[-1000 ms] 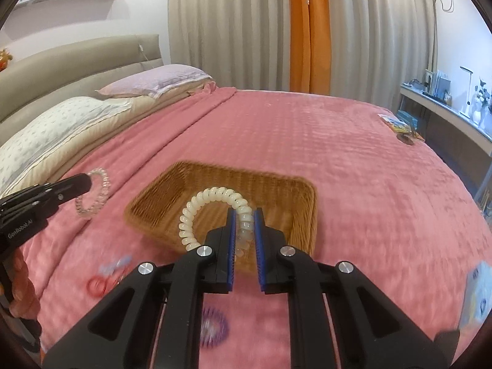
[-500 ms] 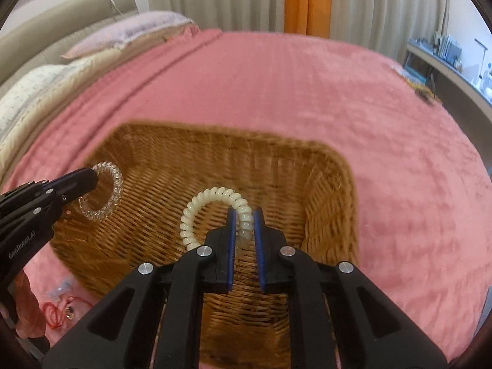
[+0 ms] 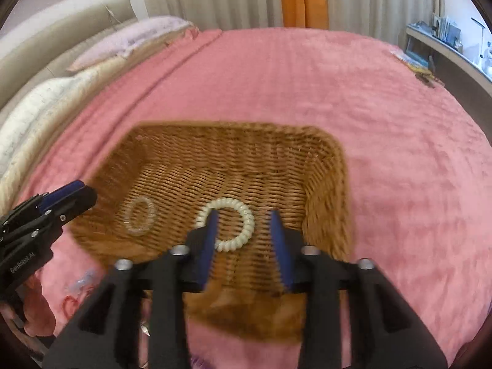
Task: Organize jewelry
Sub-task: 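Carry both bracelets into the wicker basket and open both tools, then grasp the black watch with left tool while right tool grasps purple coil tie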
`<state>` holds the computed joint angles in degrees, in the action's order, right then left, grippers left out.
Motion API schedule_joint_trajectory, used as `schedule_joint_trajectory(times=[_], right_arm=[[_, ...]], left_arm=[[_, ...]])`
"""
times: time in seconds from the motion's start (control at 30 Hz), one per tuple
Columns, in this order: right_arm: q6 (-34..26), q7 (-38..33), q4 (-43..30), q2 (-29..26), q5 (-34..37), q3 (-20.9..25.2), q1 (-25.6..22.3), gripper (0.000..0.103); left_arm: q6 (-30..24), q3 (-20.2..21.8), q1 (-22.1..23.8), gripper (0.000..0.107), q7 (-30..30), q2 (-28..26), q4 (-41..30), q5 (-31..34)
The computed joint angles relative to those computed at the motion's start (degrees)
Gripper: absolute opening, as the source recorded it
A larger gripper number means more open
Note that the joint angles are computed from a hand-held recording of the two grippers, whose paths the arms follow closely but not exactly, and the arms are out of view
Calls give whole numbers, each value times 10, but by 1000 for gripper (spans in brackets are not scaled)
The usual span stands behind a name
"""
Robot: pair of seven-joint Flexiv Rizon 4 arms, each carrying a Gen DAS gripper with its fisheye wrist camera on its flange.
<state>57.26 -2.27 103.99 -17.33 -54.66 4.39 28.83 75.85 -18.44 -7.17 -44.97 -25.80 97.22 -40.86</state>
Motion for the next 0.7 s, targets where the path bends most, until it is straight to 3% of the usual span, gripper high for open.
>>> schedule_joint_trajectory(times=[0.07, 0.17, 0.27, 0.37, 0.5, 0.7], right_arm=[[-11, 19, 12, 22, -30, 1, 9, 50], [-41, 43, 29, 57, -70, 18, 17, 50], [-45, 86, 59, 94, -111, 40, 14, 50], [-56, 111, 73, 110, -131, 58, 10, 50], [-50, 144, 104, 123, -145, 76, 4, 50], [-27, 179, 134, 112, -147, 81, 0, 50]], left_arm=[[25, -47, 34, 47, 63, 39, 45, -69], [45, -85, 58, 48, 167, 98, 97, -196], [47, -88, 57, 52, 258, 154, 137, -321], [40, -64, 41, 52, 318, 200, 172, -405], [25, -24, 13, 52, 361, 235, 210, -471], [-8, 28, -30, 52, 404, 249, 257, -510]])
